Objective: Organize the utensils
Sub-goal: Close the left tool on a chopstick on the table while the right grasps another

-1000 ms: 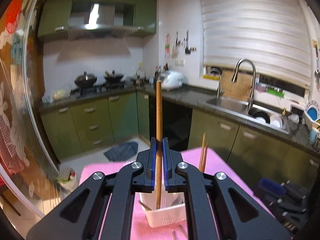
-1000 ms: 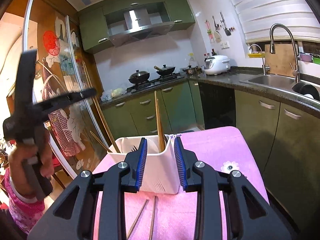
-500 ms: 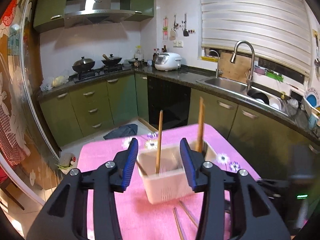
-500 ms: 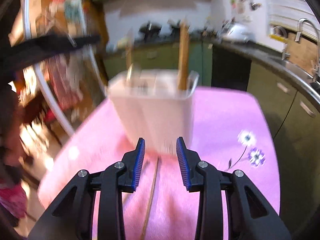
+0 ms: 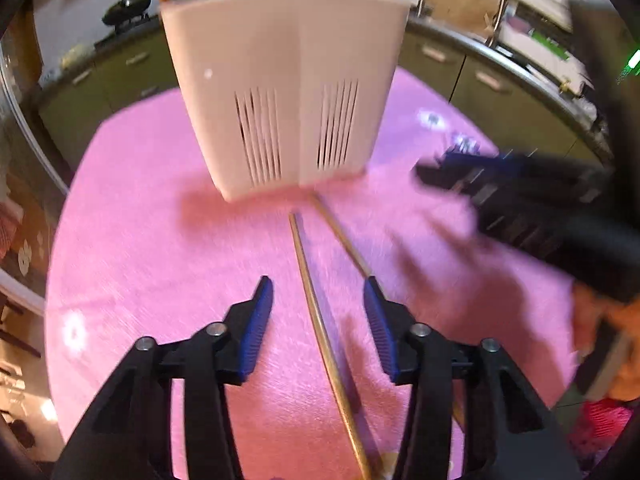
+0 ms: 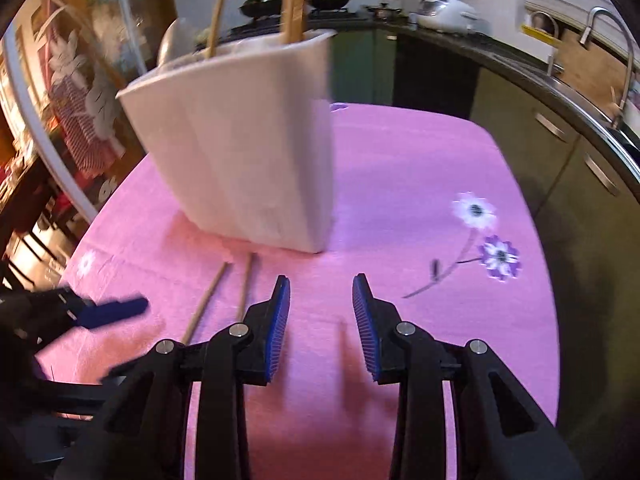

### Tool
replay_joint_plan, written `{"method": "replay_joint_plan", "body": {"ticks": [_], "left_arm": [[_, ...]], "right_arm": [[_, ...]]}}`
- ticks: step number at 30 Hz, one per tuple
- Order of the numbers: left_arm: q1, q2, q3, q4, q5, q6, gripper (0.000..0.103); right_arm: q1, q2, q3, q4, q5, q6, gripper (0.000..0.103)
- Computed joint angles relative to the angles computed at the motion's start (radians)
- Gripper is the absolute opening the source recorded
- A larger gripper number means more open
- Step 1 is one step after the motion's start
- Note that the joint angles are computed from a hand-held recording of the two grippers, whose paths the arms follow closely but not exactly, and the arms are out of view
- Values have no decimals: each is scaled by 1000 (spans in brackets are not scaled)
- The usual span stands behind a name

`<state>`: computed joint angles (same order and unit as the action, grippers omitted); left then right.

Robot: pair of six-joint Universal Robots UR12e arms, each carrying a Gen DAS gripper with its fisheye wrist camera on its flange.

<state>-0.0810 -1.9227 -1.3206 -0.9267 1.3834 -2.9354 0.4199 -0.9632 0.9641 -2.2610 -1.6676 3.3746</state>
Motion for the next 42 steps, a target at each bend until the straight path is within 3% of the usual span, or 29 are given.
{"method": "replay_joint_plan", "body": {"ticks": [2,7,10,18,26,30,32,35,42], "left_arm": [[-7,-9,-1,-14,25,-14,30],[-12,-11,-21,17,63,-37,27],[-12,-13,-27,39,78,-43,9],[20,-2,-36,27,60,-43,6],[32,0,-36,25,57,-41,6],[33,2,-38,21,54,-36,6],[34,1,-35,15,51,-34,6],[35,0,-30,6,49,-28,6],[22,-9,-18,5,63,-9,6]], "right_arm": [[-6,-11,16,-13,-3,12,33],[-13,-26,27,-20,2,18,33],[-12,-13,-3,22,20,-15,33],[17,56,-97,137,84,-104,37],[35,116,-196,240,64,-119,37],[38,116,-195,238,50,-120,37],[38,114,-193,238,47,-119,34],[41,116,-195,244,49,-119,19],[51,108,-169,211,39,-101,7]]}}
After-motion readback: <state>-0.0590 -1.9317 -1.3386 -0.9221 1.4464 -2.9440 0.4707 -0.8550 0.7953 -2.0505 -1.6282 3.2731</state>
